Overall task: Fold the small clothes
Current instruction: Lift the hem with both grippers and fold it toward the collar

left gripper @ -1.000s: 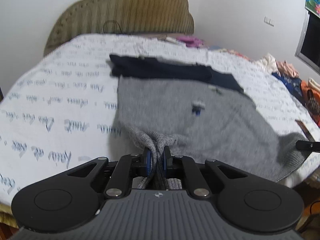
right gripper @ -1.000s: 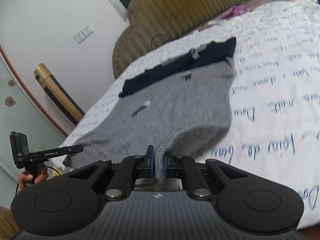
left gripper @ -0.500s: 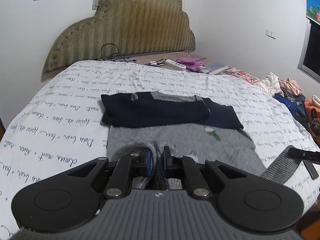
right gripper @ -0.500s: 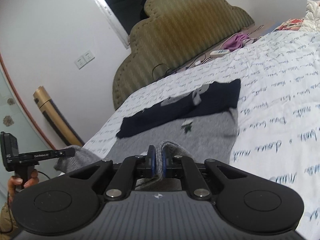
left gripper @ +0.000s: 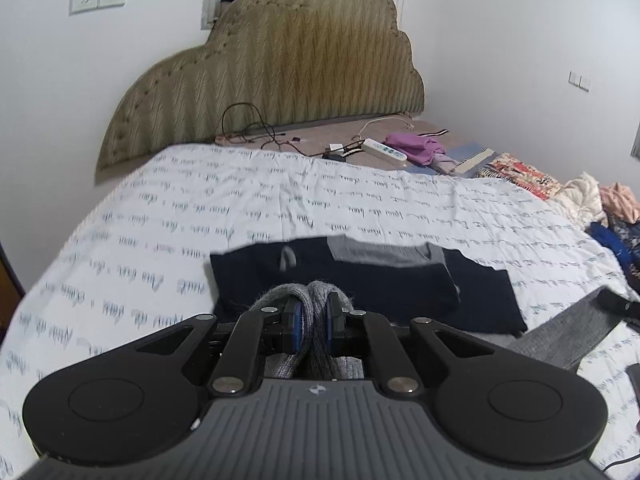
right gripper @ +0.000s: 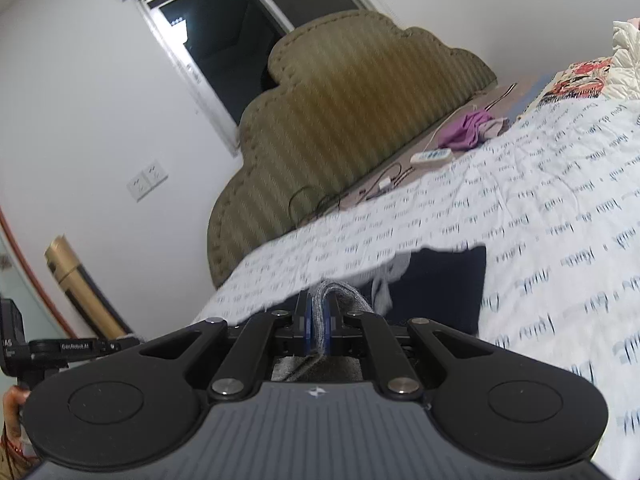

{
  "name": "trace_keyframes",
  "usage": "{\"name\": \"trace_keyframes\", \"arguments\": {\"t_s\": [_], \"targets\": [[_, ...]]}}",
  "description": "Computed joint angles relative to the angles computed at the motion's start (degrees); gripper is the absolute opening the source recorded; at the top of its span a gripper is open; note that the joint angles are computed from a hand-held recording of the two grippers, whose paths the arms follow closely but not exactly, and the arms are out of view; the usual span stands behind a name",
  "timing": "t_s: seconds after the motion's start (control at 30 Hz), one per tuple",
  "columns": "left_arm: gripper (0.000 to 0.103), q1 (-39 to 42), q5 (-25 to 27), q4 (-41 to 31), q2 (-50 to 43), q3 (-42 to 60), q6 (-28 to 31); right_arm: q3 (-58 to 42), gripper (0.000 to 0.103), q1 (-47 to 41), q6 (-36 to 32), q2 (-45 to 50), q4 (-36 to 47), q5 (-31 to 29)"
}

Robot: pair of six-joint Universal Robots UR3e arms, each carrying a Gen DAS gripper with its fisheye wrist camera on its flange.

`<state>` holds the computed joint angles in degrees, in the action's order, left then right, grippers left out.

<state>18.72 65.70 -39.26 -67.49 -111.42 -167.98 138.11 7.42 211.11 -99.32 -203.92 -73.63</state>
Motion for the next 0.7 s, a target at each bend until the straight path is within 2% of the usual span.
{"name": "trace_keyframes", "arguments": {"t_s": [0.13, 0.27, 0.57, 0.7], "targets": [[0.012, -6.62, 7.22, 4.33, -13.19, 9.18, -3.56, -5.87, 0.006, -2.47, 0.53, 6.82, -1.48, 0.89], [0.012, -10.5, 11.97, 4.55, -24.79, 18.85, -5.85, -12.3, 0.006, -4.03, 1.45, 14.58, -2.03, 0.93], [0.012, -15.64, 19.18, 1.49, -43.89, 37.39, -6.8, -23.94, 0.006, -6.07, 4.16, 28.41, -0.73, 0.01], [0.012, -16.61, 20.73, -1.61, -51.19, 46.15, -6.4, -28.35, 0.006, -7.11, 5.83, 33.38, -0.09, -0.08]]}}
